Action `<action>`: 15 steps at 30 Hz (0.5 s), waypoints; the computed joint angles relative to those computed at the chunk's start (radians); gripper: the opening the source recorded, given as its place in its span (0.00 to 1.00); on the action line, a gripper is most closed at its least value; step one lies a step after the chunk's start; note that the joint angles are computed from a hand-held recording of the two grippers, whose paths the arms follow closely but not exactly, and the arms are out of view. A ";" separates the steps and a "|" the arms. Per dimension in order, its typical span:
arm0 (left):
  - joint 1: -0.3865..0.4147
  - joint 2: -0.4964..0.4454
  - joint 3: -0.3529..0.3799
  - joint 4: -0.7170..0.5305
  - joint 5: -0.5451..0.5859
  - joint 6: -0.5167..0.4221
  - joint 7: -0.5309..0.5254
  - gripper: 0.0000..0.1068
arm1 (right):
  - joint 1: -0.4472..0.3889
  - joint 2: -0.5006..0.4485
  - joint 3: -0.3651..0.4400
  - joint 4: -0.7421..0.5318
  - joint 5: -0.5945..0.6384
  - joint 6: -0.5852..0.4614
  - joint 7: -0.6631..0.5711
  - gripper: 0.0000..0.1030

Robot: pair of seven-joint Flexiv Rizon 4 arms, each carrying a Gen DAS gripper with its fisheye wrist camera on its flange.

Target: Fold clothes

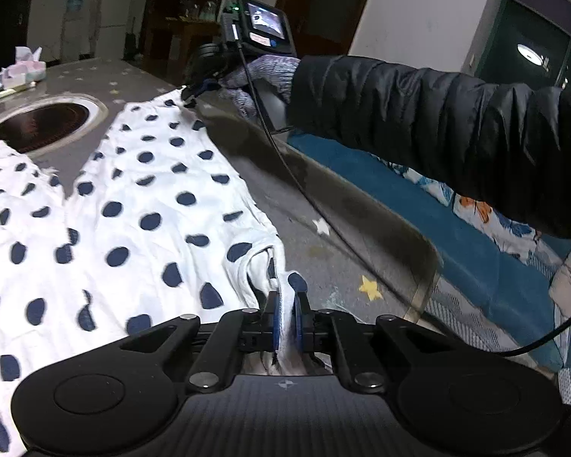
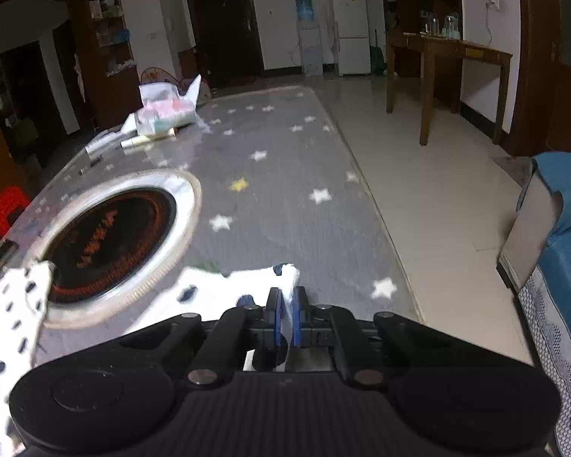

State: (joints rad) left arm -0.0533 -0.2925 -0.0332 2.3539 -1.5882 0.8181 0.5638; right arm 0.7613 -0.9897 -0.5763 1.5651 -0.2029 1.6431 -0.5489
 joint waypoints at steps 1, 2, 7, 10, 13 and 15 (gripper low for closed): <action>0.008 0.006 0.005 0.002 -0.003 -0.013 -0.003 0.07 | 0.004 0.005 -0.003 -0.009 -0.002 -0.007 0.001 0.05; 0.017 0.013 0.010 0.004 -0.007 -0.025 -0.008 0.07 | 0.007 0.011 -0.006 -0.018 -0.005 -0.014 0.003 0.05; 0.059 0.045 0.041 0.023 -0.032 -0.064 -0.017 0.07 | 0.018 0.025 -0.012 -0.084 -0.049 -0.061 0.026 0.05; 0.093 0.063 0.063 0.031 -0.035 -0.095 -0.031 0.07 | 0.011 0.023 0.006 -0.152 -0.095 -0.096 0.048 0.05; 0.127 0.079 0.082 0.042 -0.040 -0.124 -0.044 0.07 | -0.010 0.003 0.050 -0.259 -0.151 -0.153 0.066 0.05; 0.147 0.085 0.093 0.050 -0.048 -0.134 -0.047 0.06 | -0.029 -0.019 0.088 -0.336 -0.187 -0.195 0.070 0.05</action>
